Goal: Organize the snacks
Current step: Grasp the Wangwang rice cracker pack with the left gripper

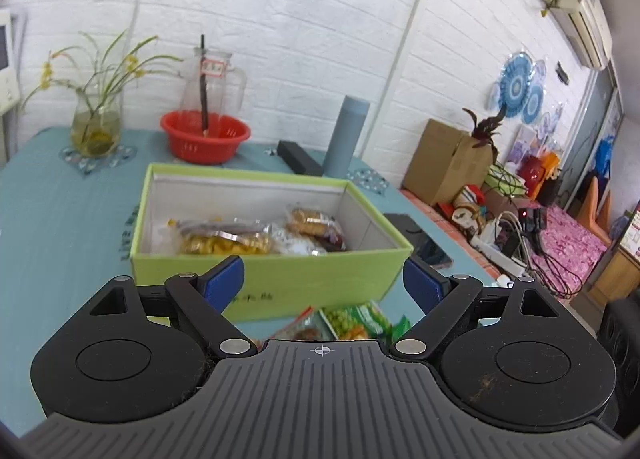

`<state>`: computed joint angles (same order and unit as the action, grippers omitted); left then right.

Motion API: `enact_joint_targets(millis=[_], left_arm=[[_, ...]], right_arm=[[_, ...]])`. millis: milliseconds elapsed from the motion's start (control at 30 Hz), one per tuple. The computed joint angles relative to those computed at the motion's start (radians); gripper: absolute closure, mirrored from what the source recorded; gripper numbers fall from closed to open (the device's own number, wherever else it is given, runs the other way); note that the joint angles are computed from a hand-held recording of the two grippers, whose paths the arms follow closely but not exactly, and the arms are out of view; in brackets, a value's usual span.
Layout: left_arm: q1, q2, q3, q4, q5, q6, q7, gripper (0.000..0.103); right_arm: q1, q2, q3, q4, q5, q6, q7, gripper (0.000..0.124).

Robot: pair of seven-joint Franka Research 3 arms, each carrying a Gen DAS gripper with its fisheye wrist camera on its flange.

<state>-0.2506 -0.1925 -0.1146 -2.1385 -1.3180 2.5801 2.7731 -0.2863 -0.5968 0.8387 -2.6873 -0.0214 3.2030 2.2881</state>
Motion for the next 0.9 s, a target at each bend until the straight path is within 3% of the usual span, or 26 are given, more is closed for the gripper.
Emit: enact_joint_targets(millis=[233,500,533,600,667,767,900], left_arm=[[0.004,-0.067,0.029,-0.065,-0.018,-0.012,0.004,0.027],[0.041,-0.072,0.073,-0.108,-0.05,0.015,0.056,0.027],[0.054,-0.057,0.08,-0.1,-0.055,0.02,0.054,0.028],[0.092,-0.007,0.093,-0.058,-0.021,0.007,-0.008,0.044],[0.134,0.047,0.106,-0.006,0.038,-0.071,-0.077,0.047],[0.194,0.102,0.102,0.041,0.138,-0.185,-0.155,0.044],[0.233,0.089,0.084,-0.01,0.194,-0.209,-0.113,0.043]], right_arm=[[0.021,-0.061,0.045,0.03,-0.047,-0.091,0.059,0.031],[0.032,0.035,0.063,0.089,-0.121,-0.105,0.106,0.031],[0.024,0.063,0.072,0.105,-0.135,-0.101,0.107,0.031],[0.014,0.132,0.083,0.134,-0.162,-0.072,0.101,0.031],[-0.016,0.213,0.114,0.179,-0.191,-0.046,0.087,0.031],[-0.133,0.311,0.231,0.255,-0.249,-0.033,0.073,0.031],[-0.231,0.427,0.329,0.317,-0.328,-0.041,0.083,0.031]])
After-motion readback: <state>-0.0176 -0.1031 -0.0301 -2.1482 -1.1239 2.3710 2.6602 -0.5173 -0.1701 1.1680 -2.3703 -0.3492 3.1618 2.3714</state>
